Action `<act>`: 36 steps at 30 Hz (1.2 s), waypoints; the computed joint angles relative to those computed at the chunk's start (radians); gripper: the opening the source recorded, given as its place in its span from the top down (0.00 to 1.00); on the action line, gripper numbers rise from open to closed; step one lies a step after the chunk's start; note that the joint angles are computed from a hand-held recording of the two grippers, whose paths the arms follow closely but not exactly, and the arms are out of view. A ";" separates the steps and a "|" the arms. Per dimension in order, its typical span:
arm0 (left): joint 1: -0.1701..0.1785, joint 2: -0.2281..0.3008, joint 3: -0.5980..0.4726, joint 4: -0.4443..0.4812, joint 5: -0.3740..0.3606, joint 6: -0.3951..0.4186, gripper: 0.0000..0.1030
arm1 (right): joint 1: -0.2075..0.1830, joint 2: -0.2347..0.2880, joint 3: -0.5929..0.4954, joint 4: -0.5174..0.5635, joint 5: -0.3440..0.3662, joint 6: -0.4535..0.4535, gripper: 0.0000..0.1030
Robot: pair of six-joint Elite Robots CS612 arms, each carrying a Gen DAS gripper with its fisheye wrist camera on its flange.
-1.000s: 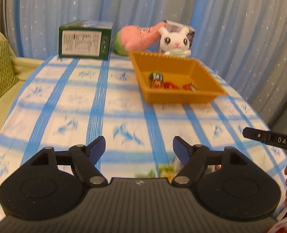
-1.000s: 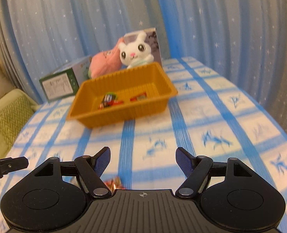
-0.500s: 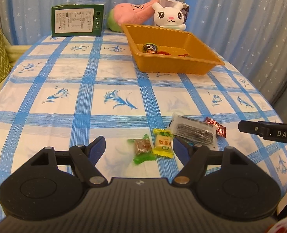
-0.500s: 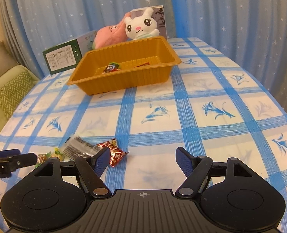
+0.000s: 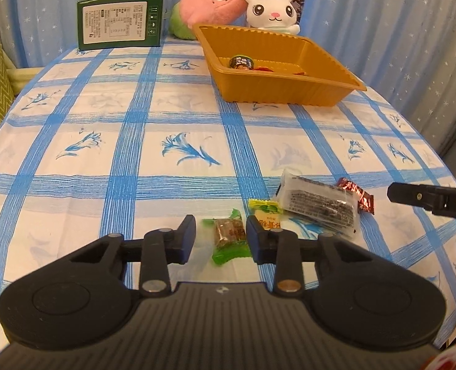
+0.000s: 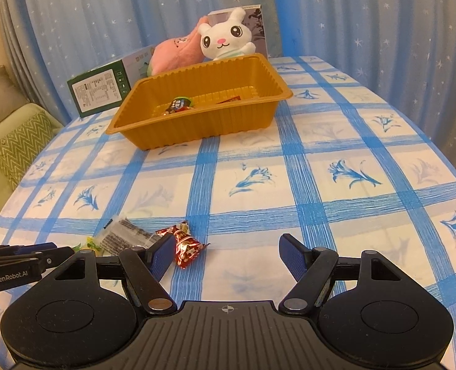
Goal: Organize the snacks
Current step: 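Grasp the green-wrapped sweet with the left tool while the right tool grasps the small red candy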
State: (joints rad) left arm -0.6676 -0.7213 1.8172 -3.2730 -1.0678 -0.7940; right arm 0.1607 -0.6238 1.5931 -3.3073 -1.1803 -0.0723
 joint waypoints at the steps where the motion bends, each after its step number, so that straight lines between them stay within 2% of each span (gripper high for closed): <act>1: -0.001 0.001 -0.003 0.006 0.004 0.014 0.70 | 0.000 0.000 -0.001 0.001 0.000 0.000 0.28; 5: -0.004 0.006 -0.013 0.026 0.006 0.057 0.73 | 0.002 0.002 -0.005 0.014 -0.002 0.003 0.28; 9: -0.005 0.009 -0.019 0.034 0.003 0.076 0.80 | 0.003 0.003 -0.008 0.016 0.001 0.000 0.28; 16: -0.004 0.000 -0.013 0.036 0.007 0.060 0.80 | 0.007 0.009 -0.019 0.031 0.019 -0.050 0.29; 20: -0.004 -0.005 -0.007 0.014 0.015 0.054 0.80 | 0.016 0.019 -0.038 0.027 -0.003 -0.129 0.29; 26: -0.001 -0.002 -0.010 -0.002 0.004 0.053 0.80 | 0.029 0.043 -0.076 0.072 -0.026 -0.199 0.29; 32: 0.000 -0.002 -0.007 -0.021 0.005 0.048 0.80 | 0.030 0.051 -0.086 0.062 -0.025 -0.176 0.29; 36: 0.000 -0.002 -0.008 -0.029 0.001 0.050 0.80 | 0.035 0.057 -0.099 0.079 -0.038 -0.199 0.29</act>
